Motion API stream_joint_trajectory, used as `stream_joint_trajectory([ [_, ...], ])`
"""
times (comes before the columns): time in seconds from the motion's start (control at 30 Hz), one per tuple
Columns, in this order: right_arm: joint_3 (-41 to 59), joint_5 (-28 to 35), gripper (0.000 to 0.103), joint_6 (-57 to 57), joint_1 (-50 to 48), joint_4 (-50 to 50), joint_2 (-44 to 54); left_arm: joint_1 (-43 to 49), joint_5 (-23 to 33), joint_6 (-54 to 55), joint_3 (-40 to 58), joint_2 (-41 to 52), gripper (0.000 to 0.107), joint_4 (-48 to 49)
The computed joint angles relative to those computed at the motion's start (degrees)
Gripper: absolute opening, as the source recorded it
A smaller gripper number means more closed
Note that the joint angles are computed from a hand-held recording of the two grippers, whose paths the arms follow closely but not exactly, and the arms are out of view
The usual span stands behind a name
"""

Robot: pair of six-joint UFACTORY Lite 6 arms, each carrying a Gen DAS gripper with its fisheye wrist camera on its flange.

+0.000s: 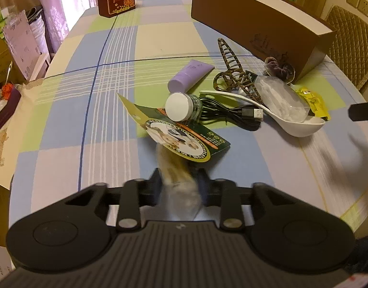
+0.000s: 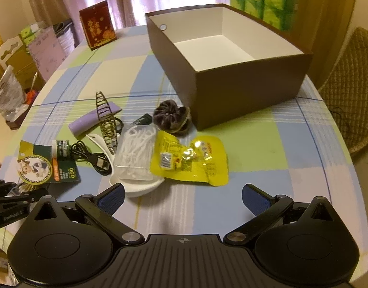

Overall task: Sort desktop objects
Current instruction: 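Grasp the cotton swab bag with the left tool while the right tool grasps the ointment box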

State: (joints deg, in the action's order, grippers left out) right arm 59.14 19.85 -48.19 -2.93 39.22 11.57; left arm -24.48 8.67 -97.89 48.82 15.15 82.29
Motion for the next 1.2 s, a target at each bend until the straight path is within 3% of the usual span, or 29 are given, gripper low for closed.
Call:
stream_joint_trajectory([
  [0.2, 2.71, 1.80, 0.101, -6.49, 1.48, 6.43, 3.01, 0.45, 3.72, 1.07, -3.80, -3.69, 0.016, -1.10],
  [0.4, 6.40, 8.92, 0.101, -24.15, 1.90, 23.54, 7.78, 4.33, 5.82, 4.53, -8.78, -8.83, 0.016, -6.03],
  [0.57, 10.39, 11.52, 0.100, -34.77, 6.62, 31.00, 12.77, 7.41, 7.05, 6.51, -10.79, -11.53, 0.016, -9.86],
  [0.6, 11.03, 11.35, 0.095, -37.00, 7.89, 32.08, 13.86, 7.88, 7.45, 5.93, -11.22, -11.94, 0.016, -9.71],
  [0.63, 12.04, 11.69, 0.076, -38.73, 8.98, 32.46, 15.28, 8.47, 7.66, 5.14, -11.54, -12.20, 0.016, -9.42],
  [0.67, 13.64, 11.88, 0.064, -39.43, 10.29, 31.98, 17.22, 9.16, 7.74, 4.44, -11.47, -12.08, 0.016, -9.46],
  [0.93, 20.66, 8.80, 0.058, -45.03, 19.19, 34.99, 26.37, 13.87, 5.48, -2.72, -8.67, -8.83, 0.016, -3.26],
  [1.2, 26.95, 3.48, 0.040, -43.49, 23.76, 32.52, 33.19, 14.89, 4.23, -2.78, -7.14, -6.83, 0.016, -3.34],
])
